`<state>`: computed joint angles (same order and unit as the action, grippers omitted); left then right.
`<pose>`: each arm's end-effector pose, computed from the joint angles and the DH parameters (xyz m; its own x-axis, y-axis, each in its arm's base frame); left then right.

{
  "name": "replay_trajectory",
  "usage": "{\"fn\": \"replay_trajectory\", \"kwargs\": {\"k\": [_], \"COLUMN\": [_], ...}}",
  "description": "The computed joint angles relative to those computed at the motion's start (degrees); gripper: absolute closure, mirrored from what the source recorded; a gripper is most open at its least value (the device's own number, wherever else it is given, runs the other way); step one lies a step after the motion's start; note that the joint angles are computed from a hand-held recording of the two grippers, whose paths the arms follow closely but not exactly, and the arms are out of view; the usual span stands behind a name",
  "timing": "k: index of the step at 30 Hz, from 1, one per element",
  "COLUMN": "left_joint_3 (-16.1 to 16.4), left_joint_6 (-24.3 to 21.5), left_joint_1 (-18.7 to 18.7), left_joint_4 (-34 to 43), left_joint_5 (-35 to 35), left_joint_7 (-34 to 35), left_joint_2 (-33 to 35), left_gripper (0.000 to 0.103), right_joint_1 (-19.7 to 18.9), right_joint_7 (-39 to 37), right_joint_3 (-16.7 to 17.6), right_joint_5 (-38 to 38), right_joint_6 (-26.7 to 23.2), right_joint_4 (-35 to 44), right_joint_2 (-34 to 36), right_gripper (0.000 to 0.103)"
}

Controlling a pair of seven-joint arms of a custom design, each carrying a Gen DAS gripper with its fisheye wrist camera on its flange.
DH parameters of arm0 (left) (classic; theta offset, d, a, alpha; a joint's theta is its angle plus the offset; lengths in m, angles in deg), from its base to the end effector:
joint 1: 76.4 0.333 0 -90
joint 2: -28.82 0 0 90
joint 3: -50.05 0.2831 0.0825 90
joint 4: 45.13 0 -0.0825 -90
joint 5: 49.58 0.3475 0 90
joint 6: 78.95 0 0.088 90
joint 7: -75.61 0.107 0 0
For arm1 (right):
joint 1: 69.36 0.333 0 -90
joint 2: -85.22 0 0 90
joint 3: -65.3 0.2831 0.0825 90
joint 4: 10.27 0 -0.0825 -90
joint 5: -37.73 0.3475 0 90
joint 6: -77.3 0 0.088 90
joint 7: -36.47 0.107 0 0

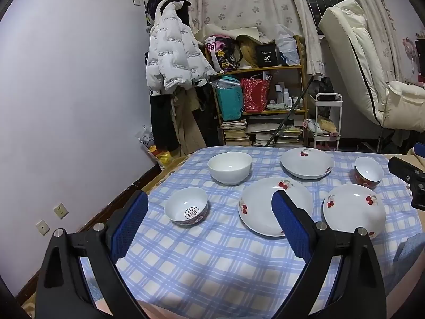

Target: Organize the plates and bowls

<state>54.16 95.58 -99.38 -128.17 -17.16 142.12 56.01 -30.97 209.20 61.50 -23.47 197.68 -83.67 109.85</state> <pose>0.6330 -0.2726 0.5252 -0.3420 -0.9198 -0.1925 -0.3375 0.3114 -0.8884 0.5731 0.3565 0.5498 -0.4229 -0.9062 0.0031 -0.4187 0.1923 -0.8875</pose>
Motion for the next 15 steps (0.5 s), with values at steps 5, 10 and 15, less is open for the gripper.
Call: {"fn": "replay_trajectory", "kwargs": {"k": [5,10,15], "left_joint_3": [0.33,-0.64,0.26], "left_joint_6": [0.59,0.02,0.35], "left_joint_1": [-0.19,0.60,-0.08], "left_joint_4": [-0.44,0.49,0.48], "left_joint_5": [0.30,-0.70,-0.90], "left_joint_7": [-0.44,0.82,0.64], "left_joint_2": [-0.24,0.29,0.49], "left_gripper": [0.010,0.010,0.010], "right_joint_1": [-0.07,0.13,-0.06], "right_joint_7": [-0.26,0.19,0.17], "right_joint_3": [0.12,-0.16,0.01], "right_joint_5": [0.69,0.40,0.41], "right_joint_6": [-0.20,0.20,0.20], "right_joint_4": [0.11,-0.35,-0.11], "right_joint_2": [-0.05,-0.35,-0.16], "right_gripper": [0.000,0.000,0.000]}}
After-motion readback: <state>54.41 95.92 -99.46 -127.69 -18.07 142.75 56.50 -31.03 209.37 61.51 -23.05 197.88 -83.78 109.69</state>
